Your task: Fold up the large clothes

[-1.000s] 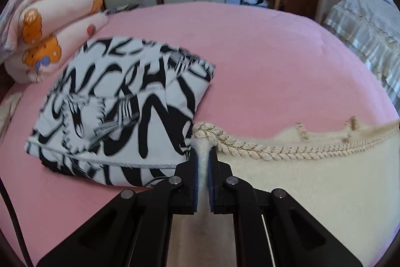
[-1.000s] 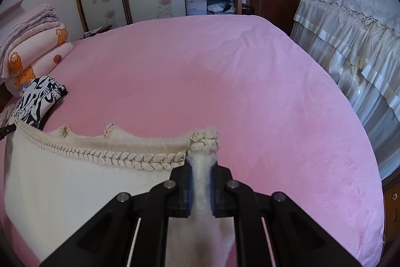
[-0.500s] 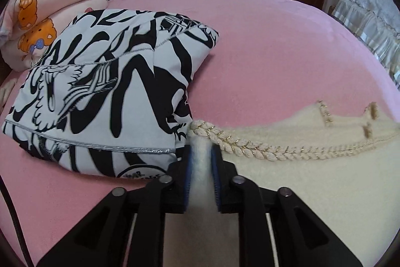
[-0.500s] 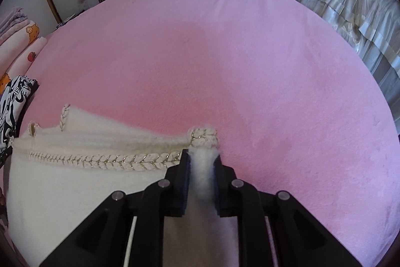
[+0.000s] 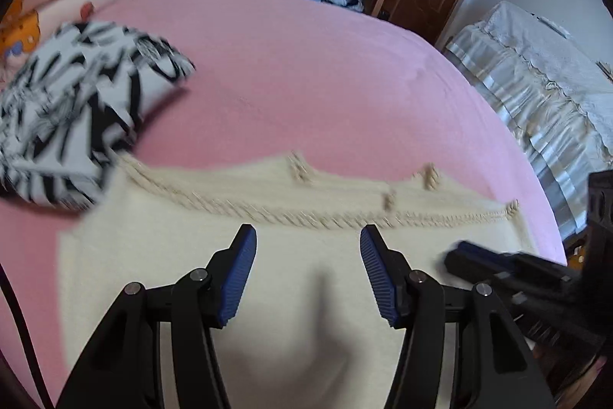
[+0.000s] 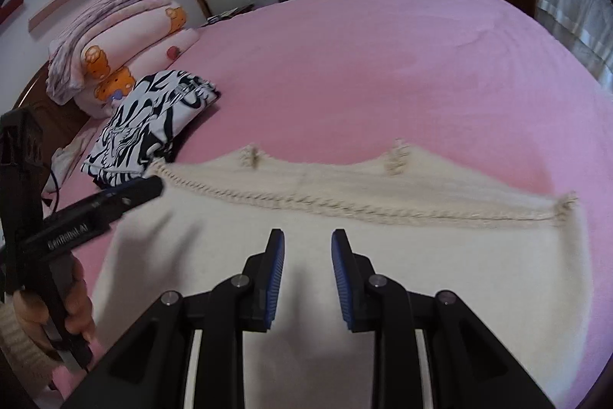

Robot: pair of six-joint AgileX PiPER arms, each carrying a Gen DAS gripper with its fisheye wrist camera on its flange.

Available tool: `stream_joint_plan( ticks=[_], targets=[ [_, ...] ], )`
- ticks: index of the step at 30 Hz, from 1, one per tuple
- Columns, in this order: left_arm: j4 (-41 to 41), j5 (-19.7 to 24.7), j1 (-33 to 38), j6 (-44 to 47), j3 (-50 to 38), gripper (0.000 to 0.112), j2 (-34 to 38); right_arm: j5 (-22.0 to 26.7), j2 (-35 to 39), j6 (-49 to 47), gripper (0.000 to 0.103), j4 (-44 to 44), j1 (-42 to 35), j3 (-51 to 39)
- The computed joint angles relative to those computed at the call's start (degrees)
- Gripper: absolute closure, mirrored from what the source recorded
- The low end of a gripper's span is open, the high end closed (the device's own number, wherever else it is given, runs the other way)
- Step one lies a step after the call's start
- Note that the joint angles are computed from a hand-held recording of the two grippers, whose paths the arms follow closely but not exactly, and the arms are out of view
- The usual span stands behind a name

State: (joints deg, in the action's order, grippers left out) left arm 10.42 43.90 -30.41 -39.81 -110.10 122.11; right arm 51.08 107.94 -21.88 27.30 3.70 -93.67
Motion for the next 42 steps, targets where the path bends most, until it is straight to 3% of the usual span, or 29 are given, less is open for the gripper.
stream_joint_plan(
  ticks=[4,5,7,11,13,17,20,22,25,30,33,36,40,42],
  targets=[
    [3.2,2.2,-1.3,-2.7,0.0,0.058,3.4,-3.2,2.4,4.3,0.079,-3.6,4.9,2.3],
    [5.0,1.2,-1.2,-2.7,2.1,0.061,2.8,-3.9,2.7,4.9,0.089,-4.8,4.8,2.8],
    [8.9,0.0,-0.6,-3.6,6.4,0.061,0.7,-4.0,2.9,2.0,0.098,-3.0,2.0,3.6],
    [15.7,1.2,3.3,-6.2,12.4,0.061,-2.6,-6.7,2.4,2.2,0.103,-7.5,-5.5,4.8],
    [11.6,-2.5,7.1,-2.9,16.9,0.061,-5.4,-7.2,2.7,3.8,0.103,-10.5,-9.7,4.1],
    [12.7,-4.0,8.1,-0.1,20.8,0.061,-8.0,-11.7,2.0,8.2,0.103,-19.8,-17.3,5.7],
    [13.9,-2.7,7.5,0.6,19.5,0.061,-7.3,-7.8,2.9,2.6,0.103,-12.2,-23.7,4.5],
    [13.9,-2.2,7.6,0.9,18.7,0.061,-6.7,-9.6,1.6,0.7,0.103,-11.9,-23.6,7.0],
    [13.2,0.1,7.3,0.8,16.6,0.06,-5.8,-12.4,0.2,7.1,0.103,-20.4,-20.0,8.8],
    [12.4,5.4,5.7,-1.0,14.0,0.033,-6.4,-10.0,-1.1,7.0,0.101,-18.6,-20.1,8.4],
    [10.0,8.0,4.7,-0.8,13.4,0.032,-8.3,-6.3,-2.5,4.9,0.1,-17.0,-20.7,7.7],
    [8.1,12.7,3.3,-1.1,10.9,0.032,-9.2,-1.5,-4.9,2.3,0.092,-14.6,-21.1,7.1],
    [8.4,20.8,-0.3,-2.8,6.5,0.032,-10.8,3.2,-9.4,1.4,0.055,-13.4,-20.6,6.7],
    [7.6,23.4,-1.8,-3.4,5.2,0.032,-12.1,5.1,-12.2,0.9,0.05,-12.5,-20.1,7.0]
  ],
)
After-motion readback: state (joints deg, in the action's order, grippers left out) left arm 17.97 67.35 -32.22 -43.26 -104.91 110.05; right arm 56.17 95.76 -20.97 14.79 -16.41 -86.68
